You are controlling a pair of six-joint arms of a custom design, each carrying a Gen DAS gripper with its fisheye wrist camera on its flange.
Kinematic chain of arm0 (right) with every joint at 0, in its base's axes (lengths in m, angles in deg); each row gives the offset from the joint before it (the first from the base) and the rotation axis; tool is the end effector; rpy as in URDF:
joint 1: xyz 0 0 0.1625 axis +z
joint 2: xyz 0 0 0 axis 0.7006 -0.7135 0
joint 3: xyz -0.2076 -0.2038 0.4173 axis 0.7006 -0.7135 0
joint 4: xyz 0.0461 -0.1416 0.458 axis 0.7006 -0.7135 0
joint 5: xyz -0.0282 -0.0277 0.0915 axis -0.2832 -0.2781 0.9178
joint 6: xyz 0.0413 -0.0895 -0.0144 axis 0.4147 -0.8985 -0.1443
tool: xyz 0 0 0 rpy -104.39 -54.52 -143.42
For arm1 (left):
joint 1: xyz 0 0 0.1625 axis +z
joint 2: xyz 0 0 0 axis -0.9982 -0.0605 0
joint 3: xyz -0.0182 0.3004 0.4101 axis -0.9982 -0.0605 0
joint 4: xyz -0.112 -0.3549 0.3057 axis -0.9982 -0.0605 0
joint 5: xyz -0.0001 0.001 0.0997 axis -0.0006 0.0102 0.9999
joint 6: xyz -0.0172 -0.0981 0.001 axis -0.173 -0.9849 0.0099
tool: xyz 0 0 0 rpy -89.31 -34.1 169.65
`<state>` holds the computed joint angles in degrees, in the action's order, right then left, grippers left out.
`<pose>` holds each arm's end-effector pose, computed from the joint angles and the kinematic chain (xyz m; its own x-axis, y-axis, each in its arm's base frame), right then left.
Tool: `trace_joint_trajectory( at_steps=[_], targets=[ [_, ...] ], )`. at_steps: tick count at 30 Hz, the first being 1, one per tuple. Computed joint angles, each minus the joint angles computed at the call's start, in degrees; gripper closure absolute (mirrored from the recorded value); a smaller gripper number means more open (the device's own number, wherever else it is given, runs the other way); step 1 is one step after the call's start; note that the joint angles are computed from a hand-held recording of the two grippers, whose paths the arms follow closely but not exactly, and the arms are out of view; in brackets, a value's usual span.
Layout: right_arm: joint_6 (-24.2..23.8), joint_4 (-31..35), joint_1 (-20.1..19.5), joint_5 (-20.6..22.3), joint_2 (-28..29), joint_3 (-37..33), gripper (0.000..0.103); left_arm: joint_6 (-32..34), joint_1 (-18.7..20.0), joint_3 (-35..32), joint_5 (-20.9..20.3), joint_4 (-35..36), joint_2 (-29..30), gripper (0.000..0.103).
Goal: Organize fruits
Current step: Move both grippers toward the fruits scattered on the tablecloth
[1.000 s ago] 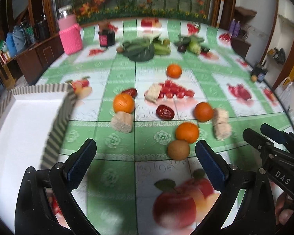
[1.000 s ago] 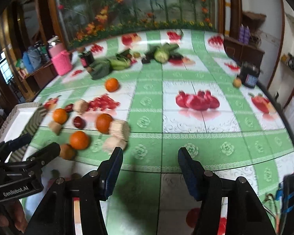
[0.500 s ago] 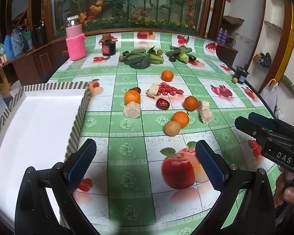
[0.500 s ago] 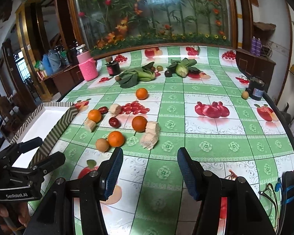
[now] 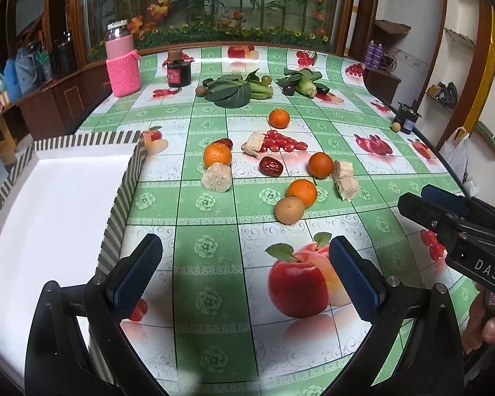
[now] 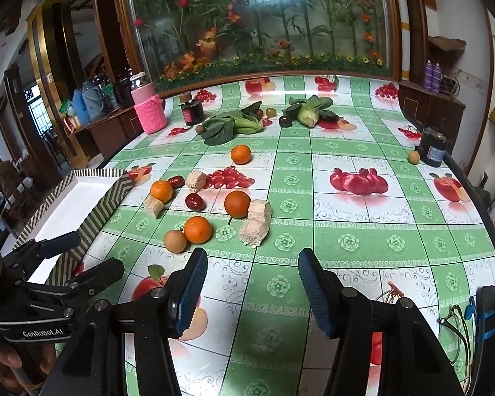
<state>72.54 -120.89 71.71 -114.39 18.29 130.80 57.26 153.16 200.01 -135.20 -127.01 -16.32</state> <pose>0.3676 -0.6069 0.0478 -0.7912 0.0319 0.6107 -0.4132 0.7082 -0.5724 -0.0801 -0.6522 0.2956 -0.6936 0.3760 -0.6145 0.6573 0.6792 -0.3264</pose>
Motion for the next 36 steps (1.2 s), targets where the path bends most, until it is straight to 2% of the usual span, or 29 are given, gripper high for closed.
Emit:
trace_joint_trajectory(
  at_steps=[11, 22, 28, 36],
  targets=[
    [2.11, 2.31, -1.03, 0.14, -0.15, -0.15, 0.046, 1.50, -0.57, -0.42, 0.66, 0.02, 1.20, 0.001],
    [2.20, 2.31, -1.50, 0.07, -0.26, -0.01, 0.046, 0.80, -0.42, -0.67, 0.42, -0.77, 1.89, 0.001],
    [2.82, 2.80, -1.99, 0.14, -0.58, 0.36, 0.046, 0.45, 0.09, -1.85, -1.05, 2.05, 2.56, 0.001],
    [3.11, 3.61, -2.71, 0.88, -0.79, 0.48, 0.046, 1.63, 0.27, -4.12, -0.48, 3.12, 4.95, 0.001]
  ],
)
